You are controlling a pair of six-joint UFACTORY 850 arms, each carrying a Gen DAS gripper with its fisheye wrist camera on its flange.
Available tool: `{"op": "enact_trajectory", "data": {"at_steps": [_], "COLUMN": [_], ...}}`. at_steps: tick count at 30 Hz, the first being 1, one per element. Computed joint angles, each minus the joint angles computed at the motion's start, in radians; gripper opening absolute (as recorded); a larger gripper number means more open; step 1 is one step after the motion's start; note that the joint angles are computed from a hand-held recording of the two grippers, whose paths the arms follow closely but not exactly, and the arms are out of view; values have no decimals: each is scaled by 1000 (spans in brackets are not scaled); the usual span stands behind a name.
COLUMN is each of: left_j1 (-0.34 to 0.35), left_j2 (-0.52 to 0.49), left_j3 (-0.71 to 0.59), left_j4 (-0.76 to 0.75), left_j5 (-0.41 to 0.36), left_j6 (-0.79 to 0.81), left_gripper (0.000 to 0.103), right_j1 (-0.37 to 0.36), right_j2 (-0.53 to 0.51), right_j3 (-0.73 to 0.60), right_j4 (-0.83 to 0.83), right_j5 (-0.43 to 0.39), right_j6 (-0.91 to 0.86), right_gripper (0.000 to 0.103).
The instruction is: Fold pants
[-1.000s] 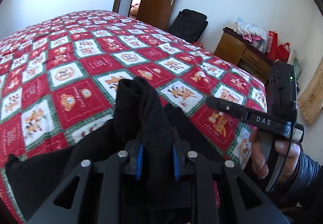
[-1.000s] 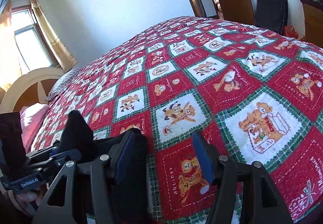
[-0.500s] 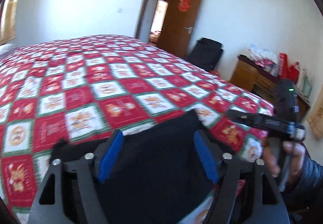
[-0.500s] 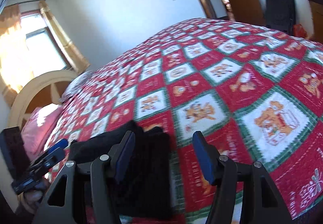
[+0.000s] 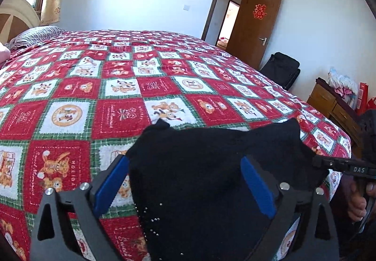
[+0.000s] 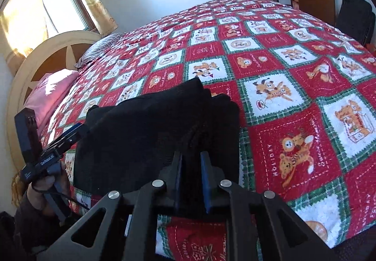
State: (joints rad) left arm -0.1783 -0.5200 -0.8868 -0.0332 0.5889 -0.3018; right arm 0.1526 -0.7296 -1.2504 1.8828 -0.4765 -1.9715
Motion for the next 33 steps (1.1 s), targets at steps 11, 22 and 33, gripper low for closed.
{"op": "enact_trajectory", "data": {"at_steps": [11,22,33], "left_j1": [-9,-21,4], "left_j2": [-22,-12,-105], "left_j3": [-12,-9,-151], "left_j4": [-25,-138,-395], "left_j5": [-22,25,-143], "left_j6": [27,130,287], "left_gripper": [103,103,103], "right_j1": [-47,-10,22], "right_j2": [-23,-113,-145], "right_j3": [-11,-195,-225], "right_j4": [-55,-70,71], "right_j5": [-14,23,163], "right_j6": [102,188,5], "right_gripper": [30,57,13]}}
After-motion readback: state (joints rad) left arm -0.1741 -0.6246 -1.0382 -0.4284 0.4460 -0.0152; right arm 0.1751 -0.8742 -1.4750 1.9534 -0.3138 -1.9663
